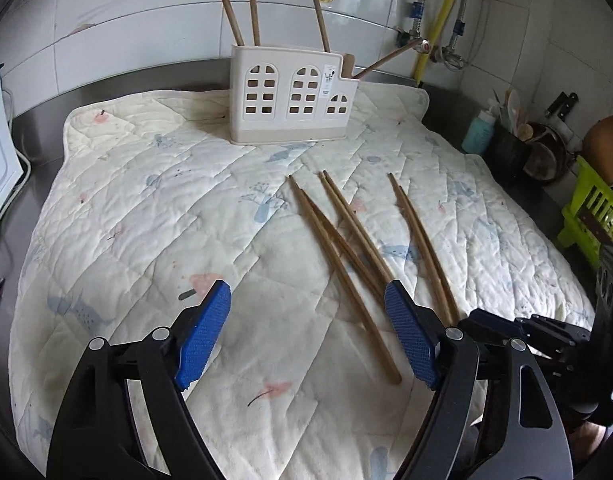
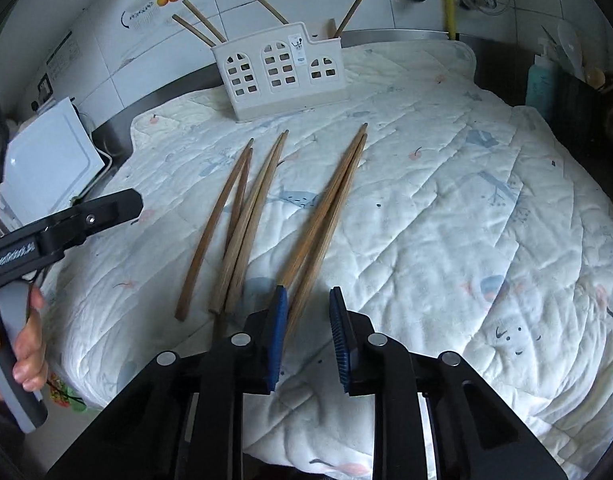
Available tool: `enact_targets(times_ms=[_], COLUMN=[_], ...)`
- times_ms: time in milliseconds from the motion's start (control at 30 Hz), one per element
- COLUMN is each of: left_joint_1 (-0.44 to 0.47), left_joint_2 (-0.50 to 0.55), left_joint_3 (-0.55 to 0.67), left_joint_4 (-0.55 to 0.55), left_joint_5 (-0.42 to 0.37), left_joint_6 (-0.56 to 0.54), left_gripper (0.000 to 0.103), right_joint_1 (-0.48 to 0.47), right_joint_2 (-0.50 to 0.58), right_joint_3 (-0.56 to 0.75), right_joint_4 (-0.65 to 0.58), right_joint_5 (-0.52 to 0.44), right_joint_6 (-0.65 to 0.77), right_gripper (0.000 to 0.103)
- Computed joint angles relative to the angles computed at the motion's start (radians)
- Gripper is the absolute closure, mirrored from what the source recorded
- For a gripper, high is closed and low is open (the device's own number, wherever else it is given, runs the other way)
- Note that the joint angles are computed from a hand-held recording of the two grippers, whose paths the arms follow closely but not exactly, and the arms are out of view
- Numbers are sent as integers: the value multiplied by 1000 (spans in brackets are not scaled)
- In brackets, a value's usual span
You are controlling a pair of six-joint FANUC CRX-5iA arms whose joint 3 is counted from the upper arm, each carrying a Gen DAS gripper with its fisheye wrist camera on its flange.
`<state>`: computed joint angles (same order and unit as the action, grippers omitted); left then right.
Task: Organize utensils
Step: 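Move both open tools back down toward the chopsticks on the mat, then close the left tool on a chopstick while the right tool grasps another chopstick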
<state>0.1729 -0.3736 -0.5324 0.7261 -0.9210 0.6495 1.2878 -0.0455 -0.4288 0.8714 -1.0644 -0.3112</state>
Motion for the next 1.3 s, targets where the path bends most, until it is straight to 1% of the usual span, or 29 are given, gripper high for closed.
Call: enact_targets(times_ms=[67,200,233,267,300,400,433,467,500,533,567,633,700,767,800,900,967,1067,1133,1233,1300], left_joint_1=[-6,-19,-26,-34,-45,-64,-72,-81,-88,-91,-98,-113,-124,-141,-147,-161,-166,-173,-181,-179,-172], left_joint_2=[-5,-7,-9,-11,-10,-1,3,10,17,22,28,41,49,57,61,78,84,91,95,101,107], left_joint_3=[-2,-12,-15,-17,-13,0,5,13,21,24,31,42,46,58,63,79,85,88,96,104,105], left_joint_4=[-16,-26,-32,-43,-64,-95,-109,-126,-140,-147,-160,-182,-186,-212,-224,-245,-257,-264,-284,-296,-287], left_joint_5=[15,17,21,29,33,27,29,29,27,24,21,19,14,20,23,17,19,24,32,37,32], left_joint_6=[15,47,51,61,82,119,133,151,170,180,198,234,253,285,298,331,349,369,389,410,405], left_gripper=[25,25,25,26,28,36,41,47,50,54,57,59,62,63,63,69,75,78,83,83,83], right_joint_1=[-5,-8,-8,-7,-6,-1,4,7,10,9,4,-6,-1,6,3,-3,-10,-16,-17,-17,-21], right_joint_2=[11,38,41,45,46,30,30,32,34,30,20,-8,-12,-13,-19,-26,-29,-32,-32,-30,-29], right_joint_3=[14,46,48,52,52,36,35,37,38,33,22,-11,-20,-23,-28,-33,-37,-41,-42,-39,-38], right_joint_4=[-13,-31,-31,-31,-28,-15,-9,-7,-6,-8,-12,-10,11,40,45,51,45,40,41,41,36], right_joint_5=[-6,-37,-40,-51,-56,-64,-87,-106,-120,-127,-110,-61,-66,-81,-68,-43,-24,-10,-12,-15,-5], right_joint_6=[6,36,40,52,53,39,40,47,48,49,42,5,-20,-26,-30,-35,-34,-39,-39,-37,-28], right_gripper=[83,83,84,87,91,96,97,99,100,100,100,100,97,96,91,87,85,85,85,84,84])
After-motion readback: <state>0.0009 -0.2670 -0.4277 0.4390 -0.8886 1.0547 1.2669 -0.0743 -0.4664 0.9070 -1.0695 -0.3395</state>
